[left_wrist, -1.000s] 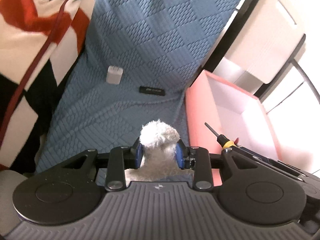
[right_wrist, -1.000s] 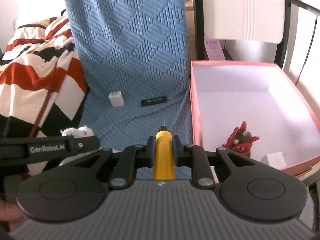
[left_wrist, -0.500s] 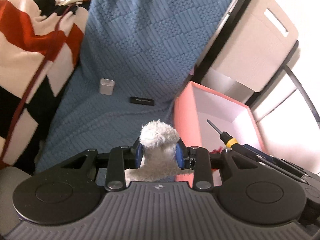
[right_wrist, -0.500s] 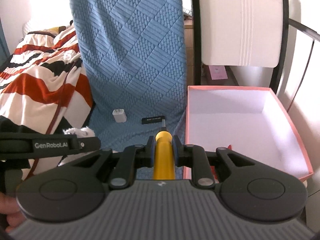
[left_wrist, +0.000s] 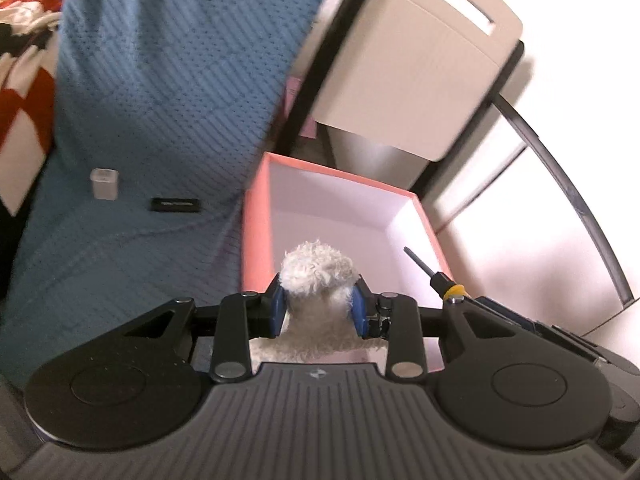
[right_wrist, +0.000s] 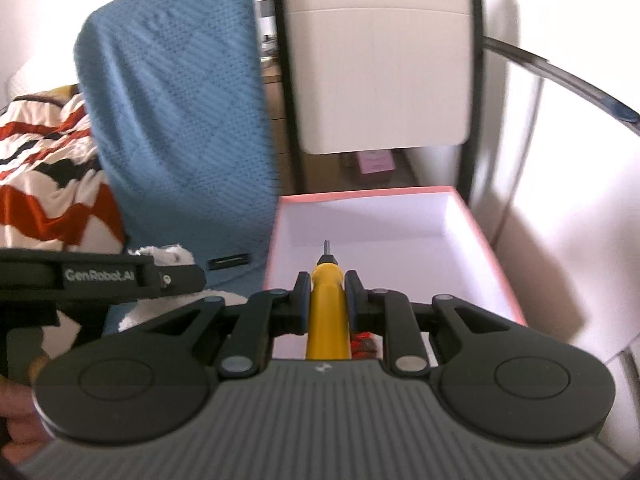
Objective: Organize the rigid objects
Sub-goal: 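Lower both into the box and open the left gripper while the right opens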
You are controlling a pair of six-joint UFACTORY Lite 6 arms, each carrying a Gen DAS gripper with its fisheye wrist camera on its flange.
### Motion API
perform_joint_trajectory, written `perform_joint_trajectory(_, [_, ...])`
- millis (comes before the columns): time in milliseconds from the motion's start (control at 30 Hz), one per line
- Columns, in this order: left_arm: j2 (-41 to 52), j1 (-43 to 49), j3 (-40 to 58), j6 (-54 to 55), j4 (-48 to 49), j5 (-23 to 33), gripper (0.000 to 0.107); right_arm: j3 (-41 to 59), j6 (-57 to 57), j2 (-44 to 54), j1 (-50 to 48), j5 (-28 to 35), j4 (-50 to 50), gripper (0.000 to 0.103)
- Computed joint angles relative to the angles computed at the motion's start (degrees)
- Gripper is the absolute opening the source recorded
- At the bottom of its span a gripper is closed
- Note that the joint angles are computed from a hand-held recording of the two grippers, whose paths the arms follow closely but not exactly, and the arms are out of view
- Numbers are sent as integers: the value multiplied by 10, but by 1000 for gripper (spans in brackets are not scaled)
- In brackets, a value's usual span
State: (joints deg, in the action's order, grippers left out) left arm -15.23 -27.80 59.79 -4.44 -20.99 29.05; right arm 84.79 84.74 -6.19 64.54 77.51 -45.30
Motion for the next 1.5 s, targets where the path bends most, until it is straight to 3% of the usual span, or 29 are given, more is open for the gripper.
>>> perform_joint_trajectory(233, [86, -79, 62, -122, 95, -27, 38, -120, -7, -108, -38, -9, 18, 21])
perform_joint_trajectory(567, [268, -91, 190, -173, 135, -29, 38, -276, -96, -205, -223, -164, 99, 21])
perform_joint_trajectory(833, [426, -81, 312, -162, 119, -18, 38, -342, -271, -171, -410, -326, 211, 21])
perform_joint_trajectory(1033, [518, -65, 388, -134, 89, 6, 38, -367, -363, -123, -482, -404, 270, 21])
perform_joint_trajectory(1333, [555, -54, 405, -127, 73, 6, 39, -376, -432, -63, -516, -447, 349, 21])
perform_joint_trajectory(1500, [547, -56, 392, -129, 73, 3, 46, -360, -417, -49, -506, -438, 325, 22])
